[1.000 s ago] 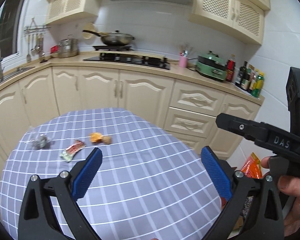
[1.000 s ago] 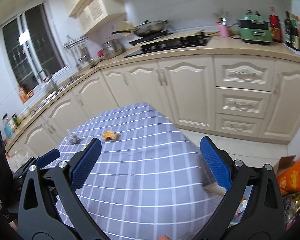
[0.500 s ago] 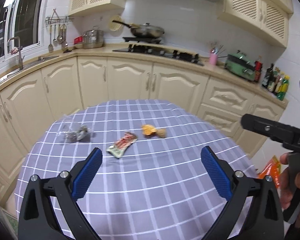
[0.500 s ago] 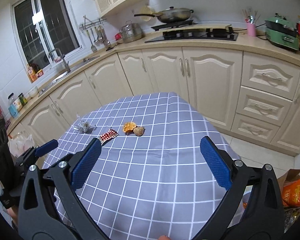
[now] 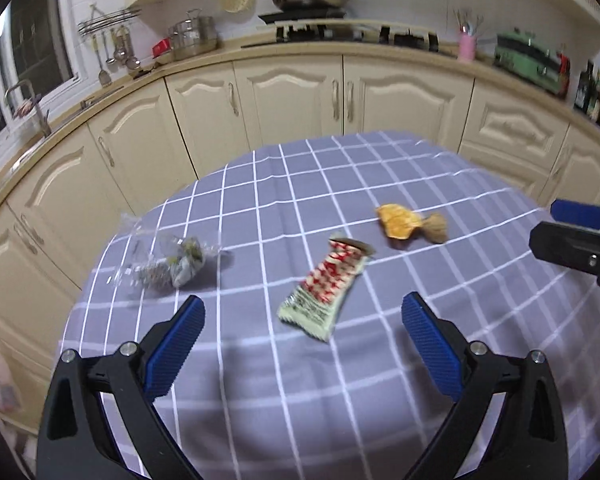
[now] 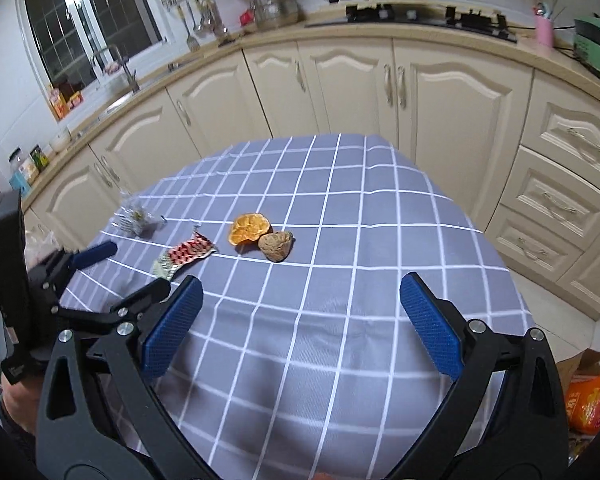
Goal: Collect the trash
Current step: 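Grasp the red-white striped wrapper with the left tool while the right tool grasps the brown nut shell, then carry both items over the blue bin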
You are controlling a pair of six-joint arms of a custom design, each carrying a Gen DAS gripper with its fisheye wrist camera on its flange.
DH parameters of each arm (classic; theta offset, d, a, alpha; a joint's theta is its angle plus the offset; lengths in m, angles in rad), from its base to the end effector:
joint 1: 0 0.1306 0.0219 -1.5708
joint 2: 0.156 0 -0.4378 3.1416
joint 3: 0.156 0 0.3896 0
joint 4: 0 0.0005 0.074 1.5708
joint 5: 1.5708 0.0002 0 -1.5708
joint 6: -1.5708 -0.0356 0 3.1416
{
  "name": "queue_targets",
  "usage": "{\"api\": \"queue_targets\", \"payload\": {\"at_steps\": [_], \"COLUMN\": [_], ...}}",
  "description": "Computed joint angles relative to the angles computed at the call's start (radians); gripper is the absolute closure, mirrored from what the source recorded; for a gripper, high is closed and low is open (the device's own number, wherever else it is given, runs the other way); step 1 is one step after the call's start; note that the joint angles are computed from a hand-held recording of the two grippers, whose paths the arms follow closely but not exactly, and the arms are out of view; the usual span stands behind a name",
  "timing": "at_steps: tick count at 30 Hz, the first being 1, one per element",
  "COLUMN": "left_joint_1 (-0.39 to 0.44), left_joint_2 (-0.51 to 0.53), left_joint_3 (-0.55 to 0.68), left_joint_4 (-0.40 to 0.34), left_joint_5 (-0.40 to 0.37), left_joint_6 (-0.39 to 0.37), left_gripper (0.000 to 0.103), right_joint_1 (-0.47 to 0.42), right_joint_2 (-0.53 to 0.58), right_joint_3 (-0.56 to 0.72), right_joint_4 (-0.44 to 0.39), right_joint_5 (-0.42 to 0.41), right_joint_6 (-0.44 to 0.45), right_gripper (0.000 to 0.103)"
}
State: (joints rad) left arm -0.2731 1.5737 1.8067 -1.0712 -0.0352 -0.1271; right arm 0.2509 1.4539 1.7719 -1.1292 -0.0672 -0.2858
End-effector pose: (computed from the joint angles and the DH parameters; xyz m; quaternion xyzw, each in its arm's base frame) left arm 0.5234 -0.1458 0.5712 0.1794 0.9161 -0.0097 0.3583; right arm 0.4687 0.1221 0.6103 0.0038 0.9283 0.1283 0.3490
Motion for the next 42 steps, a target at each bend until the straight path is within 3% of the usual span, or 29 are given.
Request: {"api": "queue_targets", "payload": {"at_steps": [6,10,12,13,15,16,17,18,24,29,35,42], "left_joint_1": [-0.004,-0.011,-0.004,-0.003,-0.002,-0.002,-0.002,-0.001,0.027,0.021,-0.025,-0.109], "left_joint_2": [0.073,0.092,0.095,0.099,0.096,0.093,0.091,0.089,0.082,0.04,-0.063,-0.16], "left_joint_3": [0.066,0.087,0.092,0.097,0.093,0.089,0.087,0.084,0.079,0.037,-0.054,-0.118], "left_joint_4": [-0.037,-0.063,-0.074,-0.079,-0.068,-0.062,-0.059,-0.055,-0.06,-0.052,0.003,0.06], "left_joint_5": [0.005,0.036,0.097,0.118,0.121,0.123,0.122,0.123,0.204,0.237,0.266,0.229], "left_joint_6": [-0.037,-0.063,-0.068,-0.059,-0.051,-0.047,-0.045,-0.042,0.01,0.031,0.107,0.171], "left_gripper": [0.006,0.01,0.027,0.03,0.05,0.057,0.07,0.079,0.09,0.09,0.09,0.09], "right_joint_1": [-0.001,0.025,0.042,0.049,0.063,0.065,0.068,0.071,0.064,0.05,0.021,-0.01], "right_joint_2": [0.083,0.144,0.158,0.162,0.169,0.17,0.17,0.171,0.104,0.003,-0.102,-0.228], "right_joint_3": [0.058,0.107,0.118,0.125,0.133,0.134,0.134,0.135,0.071,-0.008,-0.085,-0.159], "right_joint_4": [-0.042,-0.078,-0.073,-0.072,-0.069,-0.064,-0.061,-0.061,-0.034,-0.003,0.013,0.022], "right_joint_5": [0.01,0.071,0.108,0.121,0.141,0.137,0.136,0.142,0.097,0.078,0.047,0.06], "right_joint_6": [0.057,0.107,0.125,0.132,0.156,0.161,0.165,0.167,0.1,0.062,0.027,-0.005], "right_gripper": [0.011,0.014,0.019,0.023,0.05,0.057,0.07,0.075,0.075,0.075,0.075,0.075]}}
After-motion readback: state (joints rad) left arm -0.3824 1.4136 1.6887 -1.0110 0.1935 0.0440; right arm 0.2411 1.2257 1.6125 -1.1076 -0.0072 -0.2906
